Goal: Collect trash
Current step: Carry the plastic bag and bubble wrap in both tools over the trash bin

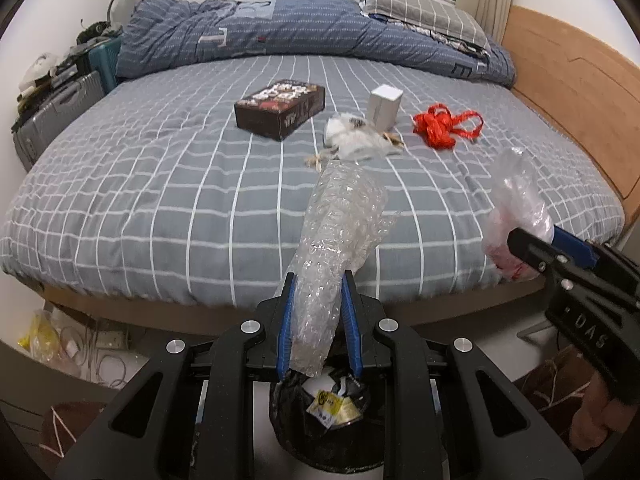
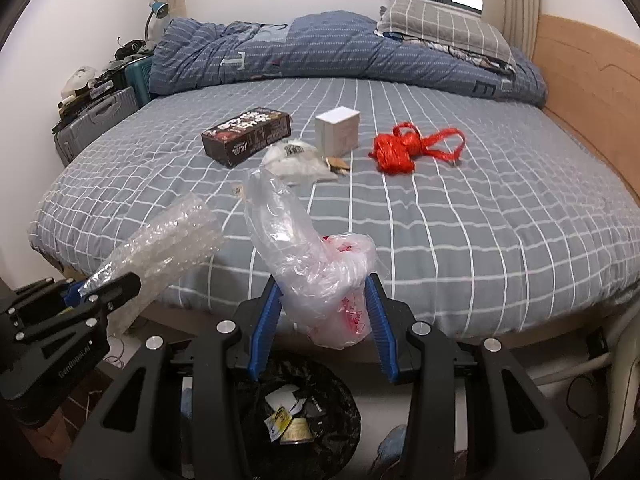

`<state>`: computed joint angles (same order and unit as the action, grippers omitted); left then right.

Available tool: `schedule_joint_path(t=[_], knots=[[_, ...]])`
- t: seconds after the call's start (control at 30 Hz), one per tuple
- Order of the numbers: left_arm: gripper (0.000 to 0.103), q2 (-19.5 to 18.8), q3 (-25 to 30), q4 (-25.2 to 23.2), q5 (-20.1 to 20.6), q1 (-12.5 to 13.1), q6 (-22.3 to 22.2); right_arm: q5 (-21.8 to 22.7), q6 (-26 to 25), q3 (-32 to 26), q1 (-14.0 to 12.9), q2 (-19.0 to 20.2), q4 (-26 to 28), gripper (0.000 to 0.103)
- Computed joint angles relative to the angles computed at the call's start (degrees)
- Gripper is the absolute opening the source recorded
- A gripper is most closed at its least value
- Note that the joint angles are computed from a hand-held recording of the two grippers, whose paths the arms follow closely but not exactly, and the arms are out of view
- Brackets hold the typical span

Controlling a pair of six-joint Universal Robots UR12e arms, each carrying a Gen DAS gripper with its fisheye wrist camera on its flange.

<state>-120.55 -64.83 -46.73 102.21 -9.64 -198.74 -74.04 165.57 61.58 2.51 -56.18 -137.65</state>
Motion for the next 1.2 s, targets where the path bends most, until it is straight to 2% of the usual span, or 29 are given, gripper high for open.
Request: schedule_joint_path(t=[0.23,0.8,1.2], knots=[[0.021,1.83,-2.97,0.84,0.25,-0.47,-0.77,-0.23,-0.12,3.25,-0.34,-1.9,0.02,0.041],[0.021,5.56,-8.77,-1.04,-1.02,-0.97,-4.02,-1.26,-0.76,9.49,-0.48,-5.71,1.83,0.041],[0.021,6.09,-10.23,-2.73,-1.66,-1.15,-4.87,-2.25,-1.76,11.66,-0.1,-6.75,5.14,0.041]])
